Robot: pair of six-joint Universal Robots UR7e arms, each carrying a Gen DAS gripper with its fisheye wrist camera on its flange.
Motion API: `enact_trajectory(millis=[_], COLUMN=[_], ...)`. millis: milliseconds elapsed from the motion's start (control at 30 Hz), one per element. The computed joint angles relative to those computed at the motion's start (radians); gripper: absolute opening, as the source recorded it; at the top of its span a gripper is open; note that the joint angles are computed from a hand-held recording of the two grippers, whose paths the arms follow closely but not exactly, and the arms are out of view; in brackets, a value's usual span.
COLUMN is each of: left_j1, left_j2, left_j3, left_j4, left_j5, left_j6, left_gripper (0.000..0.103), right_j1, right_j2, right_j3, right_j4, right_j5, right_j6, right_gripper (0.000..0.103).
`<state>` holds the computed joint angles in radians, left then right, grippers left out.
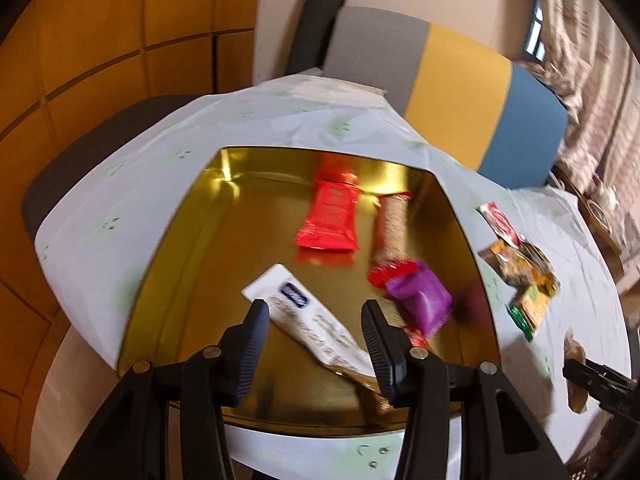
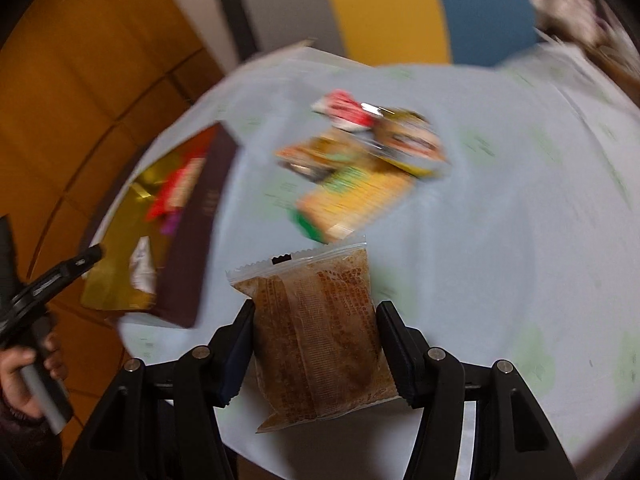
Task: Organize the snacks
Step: 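Carry the brown bread packet over the gold tray and open the right gripper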
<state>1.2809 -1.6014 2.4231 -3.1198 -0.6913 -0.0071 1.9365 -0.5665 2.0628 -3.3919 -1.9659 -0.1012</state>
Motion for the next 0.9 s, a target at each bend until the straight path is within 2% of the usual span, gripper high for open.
enact_trajectory(millis=[300,500,600,733,900], left_j1=[0.04,0.046,0.047,0.049,0.033], left_j2=[-0.024,-0.031,-0.035,-0.03,-0.026], left_j3=[-0.007,-0.007,-0.004,-0.006,0.001], left_j4=[-0.002,0.001,-0.002,0.001,0.004], left_j5=[0.002,-0.002,-0.002,-0.002,-0.003], left_j6=[-0.006,0.0,0.009,0.004,0.009], left_gripper=[0.049,0.049,0.049,0.049,0.049], right_j1=[0.153,0.185,0.181,0.175,0.167], right_j2=[0.159,0.296,0.322,0.299,0.258], right_j3=[-0.286,-0.481,-0.509,-0.458,-0.381], right_j4=[0.194,0.291,0.305,0.235,0.143], right_j5=[0.051,0.02,0.011,0.032,0.01], right_j6=[-0.147,-0.174,-0.159,-0.163,-0.168], right_gripper=[0.06,0.061,0.068,0.073,0.073])
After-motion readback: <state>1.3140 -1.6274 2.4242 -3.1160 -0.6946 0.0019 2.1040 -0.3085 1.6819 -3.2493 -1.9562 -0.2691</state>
